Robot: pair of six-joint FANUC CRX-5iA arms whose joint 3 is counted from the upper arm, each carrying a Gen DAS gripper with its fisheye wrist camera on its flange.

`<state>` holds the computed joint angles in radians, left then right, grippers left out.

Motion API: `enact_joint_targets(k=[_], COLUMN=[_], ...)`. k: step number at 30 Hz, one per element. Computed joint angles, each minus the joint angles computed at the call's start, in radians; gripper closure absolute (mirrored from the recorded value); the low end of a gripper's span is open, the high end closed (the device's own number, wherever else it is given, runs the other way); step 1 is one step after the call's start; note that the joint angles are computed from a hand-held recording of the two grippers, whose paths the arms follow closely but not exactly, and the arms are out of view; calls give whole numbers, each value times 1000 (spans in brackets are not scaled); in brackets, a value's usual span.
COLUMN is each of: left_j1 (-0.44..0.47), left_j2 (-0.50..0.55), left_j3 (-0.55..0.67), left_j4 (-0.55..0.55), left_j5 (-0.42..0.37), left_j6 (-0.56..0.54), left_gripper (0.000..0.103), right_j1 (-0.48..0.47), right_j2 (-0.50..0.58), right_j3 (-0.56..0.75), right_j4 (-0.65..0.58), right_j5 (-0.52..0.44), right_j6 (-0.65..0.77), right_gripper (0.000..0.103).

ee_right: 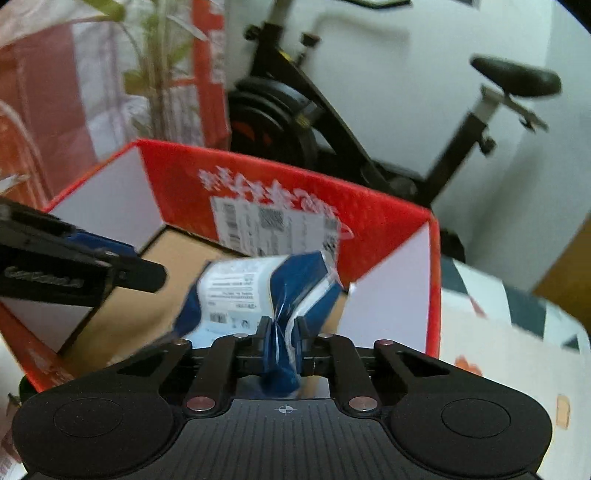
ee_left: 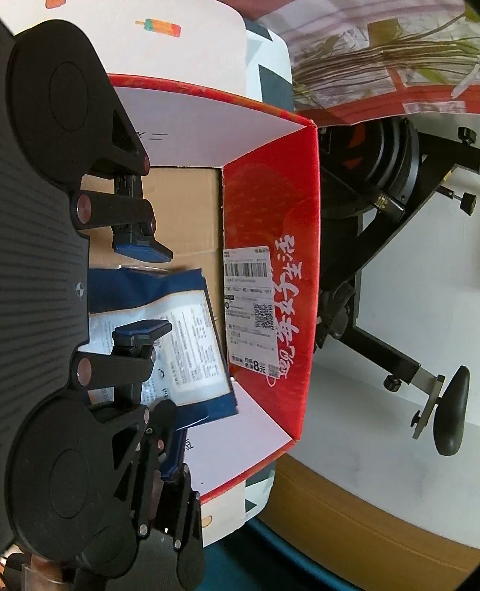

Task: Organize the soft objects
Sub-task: 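Lift the snack bag with the right gripper and lower it into the box, then open the right gripper to release the snack bag in the box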

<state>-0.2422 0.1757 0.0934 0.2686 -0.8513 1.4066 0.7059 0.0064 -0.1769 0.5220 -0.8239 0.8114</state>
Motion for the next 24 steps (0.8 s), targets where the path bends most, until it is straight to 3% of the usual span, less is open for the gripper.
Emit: enact_joint_targets(k=[7,11,15,21,24], left_j1=[-1,-3,0,5,6], left_j2=[-8,-28,-35,-62,-87], left_j3=[-10,-34,-41,-49,-59], left_j4=[-24,-26,-37,-67,-87], left_j5=[17,48,56,68,77], left_j6=[28,6,17,47,67], left_gripper=[68,68,68,68,67], right_j1=[-19,-37,-43,3,16], right_j2=[25,59,99,131,102], right_j3=[55,130,181,168,134], right_j4=[-98,-202,-220,-56,-7], right_j5=[-53,-101,-167,-245,-223], right_j6=[36,179,194,77,22], right_gripper=[95,95,95,84,83])
